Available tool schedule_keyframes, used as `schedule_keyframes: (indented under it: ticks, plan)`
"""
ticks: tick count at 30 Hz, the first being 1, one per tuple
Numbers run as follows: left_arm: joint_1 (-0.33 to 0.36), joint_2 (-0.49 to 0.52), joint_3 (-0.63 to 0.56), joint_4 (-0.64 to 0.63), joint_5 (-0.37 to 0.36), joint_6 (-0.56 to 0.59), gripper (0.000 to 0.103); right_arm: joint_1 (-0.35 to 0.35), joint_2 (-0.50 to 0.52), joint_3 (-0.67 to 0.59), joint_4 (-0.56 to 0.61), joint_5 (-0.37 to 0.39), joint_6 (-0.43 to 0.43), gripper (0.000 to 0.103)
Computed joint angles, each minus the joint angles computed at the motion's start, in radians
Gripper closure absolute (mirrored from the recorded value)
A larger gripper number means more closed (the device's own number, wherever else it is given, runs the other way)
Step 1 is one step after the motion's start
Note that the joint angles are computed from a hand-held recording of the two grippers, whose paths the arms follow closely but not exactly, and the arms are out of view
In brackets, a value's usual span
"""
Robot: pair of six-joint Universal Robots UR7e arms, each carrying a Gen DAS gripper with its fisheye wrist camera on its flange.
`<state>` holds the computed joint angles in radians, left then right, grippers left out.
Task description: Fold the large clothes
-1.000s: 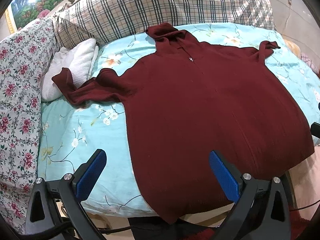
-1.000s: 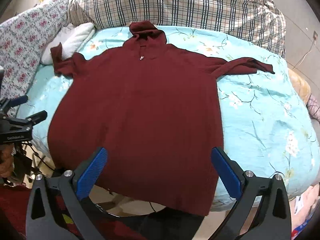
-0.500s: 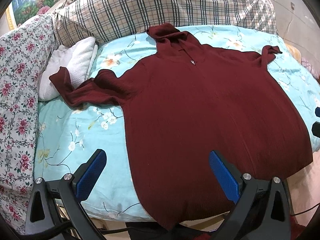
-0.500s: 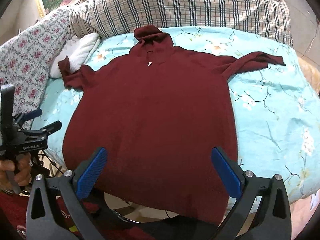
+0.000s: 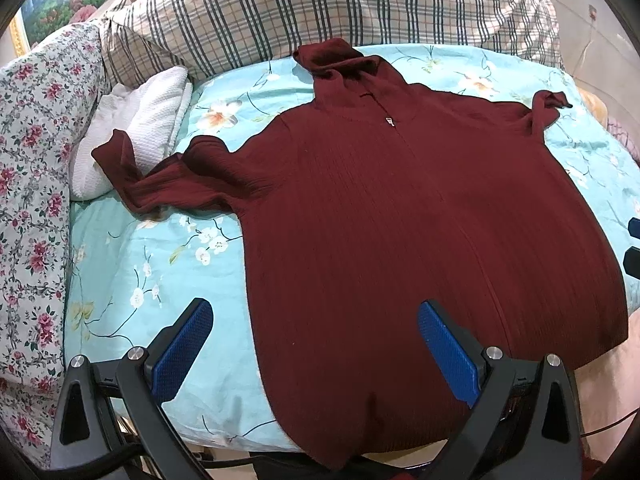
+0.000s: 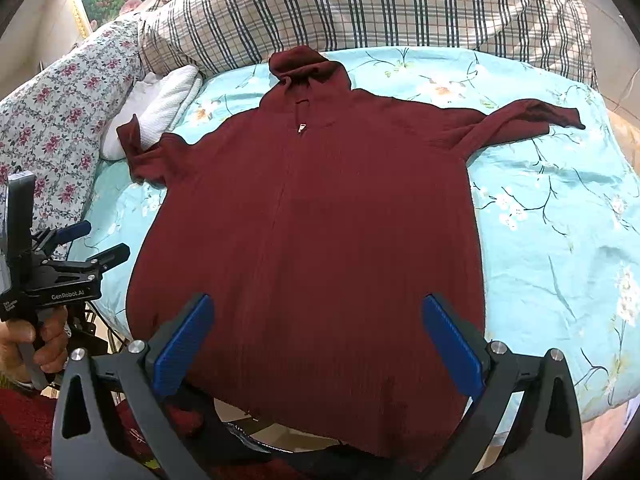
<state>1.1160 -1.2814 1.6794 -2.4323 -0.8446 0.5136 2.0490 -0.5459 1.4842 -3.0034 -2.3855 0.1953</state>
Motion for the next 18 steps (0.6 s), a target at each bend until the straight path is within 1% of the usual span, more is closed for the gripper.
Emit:
schedule_keyframes:
  ticks: [4,7,8,10,14,15,16,17,18]
  plan:
    - [0.005,0.011,-0.015,-0.003,-0.025,0.000,0.001,-0.011,-0.004,0.010,-0.035,0.019,-0.011,0.000]
    - [0.015,0.032,-0.044,0.012,-0.043,-0.020,0.001,-0.029,-0.018,0.022,-0.064,0.027,-0.012,0.000]
    - [0.018,0.041,-0.053,0.015,-0.041,-0.027,0.001,-0.035,-0.024,0.028,-0.079,0.026,-0.017,0.000]
    - [0.020,0.064,-0.067,-0.004,-0.014,-0.030,0.001,-0.050,-0.038,0.038,-0.099,0.018,-0.017,0.000]
    - [0.037,0.117,-0.120,-0.020,0.009,-0.040,0.001,-0.105,-0.092,0.070,-0.177,0.032,-0.011,0.001]
    - [0.044,0.133,-0.144,-0.008,0.006,-0.056,0.001,-0.121,-0.106,0.076,-0.204,0.041,-0.015,0.005]
    - [0.049,0.144,-0.163,0.005,0.001,-0.067,0.001,-0.133,-0.119,0.080,-0.210,0.048,-0.008,0.012]
    - [0.054,0.161,-0.188,0.028,0.002,-0.083,0.001,-0.152,-0.135,0.083,-0.231,0.057,-0.006,0.016]
    - [0.057,0.175,-0.206,0.035,0.008,-0.088,0.001,-0.169,-0.147,0.083,-0.242,0.066,-0.001,0.024]
